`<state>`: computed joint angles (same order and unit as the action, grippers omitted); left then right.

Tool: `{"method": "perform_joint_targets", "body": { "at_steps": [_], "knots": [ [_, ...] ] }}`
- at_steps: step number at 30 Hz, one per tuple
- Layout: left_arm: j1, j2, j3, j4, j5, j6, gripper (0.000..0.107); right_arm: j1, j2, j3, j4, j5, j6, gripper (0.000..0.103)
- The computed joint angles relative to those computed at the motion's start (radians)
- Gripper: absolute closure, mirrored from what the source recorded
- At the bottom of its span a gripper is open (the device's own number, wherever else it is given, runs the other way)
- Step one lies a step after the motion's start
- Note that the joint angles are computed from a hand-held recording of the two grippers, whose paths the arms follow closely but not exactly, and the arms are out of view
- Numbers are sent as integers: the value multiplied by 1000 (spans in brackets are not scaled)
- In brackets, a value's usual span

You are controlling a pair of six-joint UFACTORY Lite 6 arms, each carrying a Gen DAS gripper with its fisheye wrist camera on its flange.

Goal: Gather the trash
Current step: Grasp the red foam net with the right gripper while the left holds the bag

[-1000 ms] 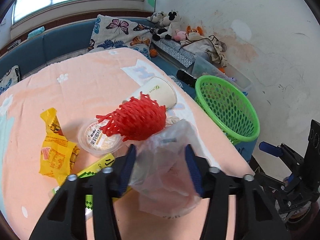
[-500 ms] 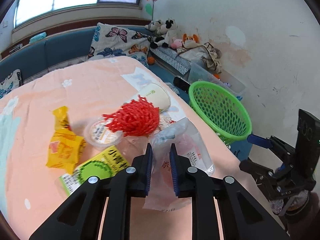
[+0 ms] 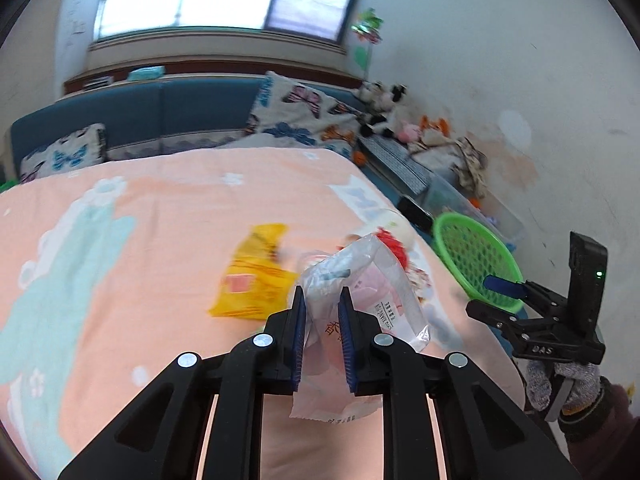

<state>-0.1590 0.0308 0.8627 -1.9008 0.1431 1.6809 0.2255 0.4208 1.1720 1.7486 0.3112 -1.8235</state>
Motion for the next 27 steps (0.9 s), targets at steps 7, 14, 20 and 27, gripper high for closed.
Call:
{"method": "perform_joint_targets", "body": {
  "at_steps": [7,14,20,27],
  "knots": [
    [106,-81,-92,57,45,-33,91,83,172,232,-216,-38,232,21],
    [134,-71,-114,17,78,21,91,135,348,470,-572,-81,583,24],
    [143,-52,-107,11,97,34,91,146,450,609,-791,-71,804,27],
    [143,-37,-99,-6,103,49,91,150,508,671,-903,-73,913,47]
  ]
}}
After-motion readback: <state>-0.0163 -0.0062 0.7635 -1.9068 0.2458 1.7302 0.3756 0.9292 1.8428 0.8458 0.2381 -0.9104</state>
